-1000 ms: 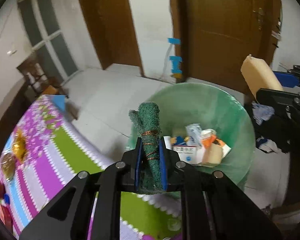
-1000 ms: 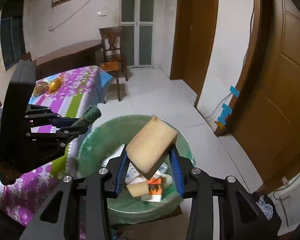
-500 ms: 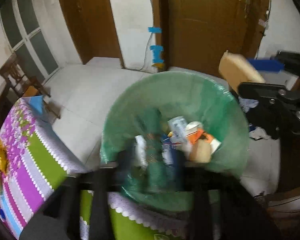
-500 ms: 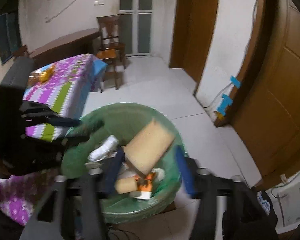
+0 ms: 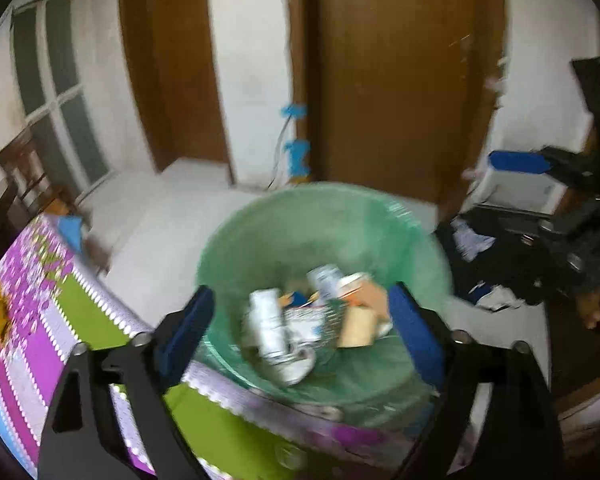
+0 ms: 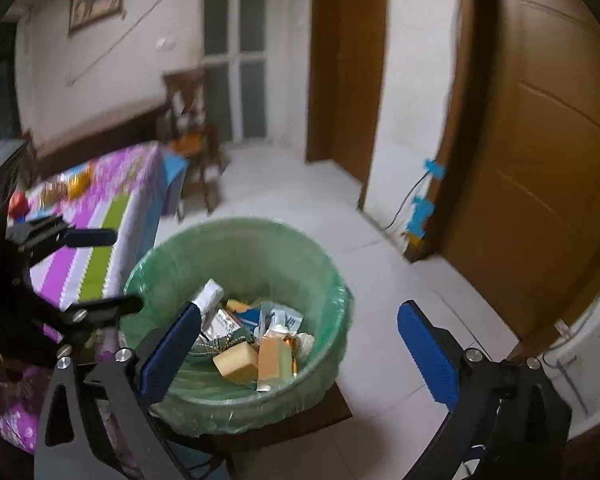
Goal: Collect trash
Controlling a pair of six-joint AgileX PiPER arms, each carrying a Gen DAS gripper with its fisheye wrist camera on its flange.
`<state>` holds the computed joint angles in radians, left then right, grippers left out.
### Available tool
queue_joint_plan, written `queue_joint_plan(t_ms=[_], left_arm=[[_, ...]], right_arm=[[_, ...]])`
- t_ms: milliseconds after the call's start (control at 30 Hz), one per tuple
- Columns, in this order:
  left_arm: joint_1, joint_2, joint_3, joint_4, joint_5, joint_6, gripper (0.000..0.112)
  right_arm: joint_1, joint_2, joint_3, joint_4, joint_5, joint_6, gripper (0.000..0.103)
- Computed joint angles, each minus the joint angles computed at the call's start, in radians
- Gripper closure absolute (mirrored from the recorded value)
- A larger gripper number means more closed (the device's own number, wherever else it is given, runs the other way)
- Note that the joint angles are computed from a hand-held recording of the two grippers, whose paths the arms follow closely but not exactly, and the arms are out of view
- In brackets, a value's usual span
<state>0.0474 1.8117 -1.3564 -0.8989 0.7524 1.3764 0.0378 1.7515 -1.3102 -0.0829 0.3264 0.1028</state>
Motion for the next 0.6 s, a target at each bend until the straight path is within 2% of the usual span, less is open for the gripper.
queue_joint_plan(t_ms=[67,100,167,267,333,433,500,600], left_arm=[[0.029,-0.06,0.093,-0.128,0.016,0.163,0.015],[0.049,-0.088,0.136,-0.187,0.049,0.254,0.015],[0.08,-0.111,0.162,-0.194,0.161,0.328,0.015],[0.106,-0.145,0.196,-0.18,0.256,0.353,0.015],[0.144,-0.202,0.27,-0.224,0.269,0.406,0.015],[0.196,-0.272,0.333,-0.226,0.278,0.383,0.015],[0.248,-0.299,0.352,-0.223,0.321,0.368,0.015],[0.303,-0.358,0.407,-0.247,0.314,0.397,0.015]], right_arm=[[0.0,-0.092,0.118,-0.134,-0.052,0.2,0.005],[0.004,-0.125,0.159,-0.193,-0.062,0.3,0.005],[0.016,-0.189,0.232,-0.298,-0.057,0.5,0.005],[0.069,-0.276,0.307,-0.536,0.03,0.8,0.005],[0.132,-0.328,0.36,-0.721,0.082,1.0,0.005],[0.265,-0.399,0.442,-0.955,0.226,1.3,0.005],[0.343,-0.437,0.514,-1.092,0.294,1.5,0.005],[0.423,-0.476,0.595,-1.207,0.356,1.704,0.005]])
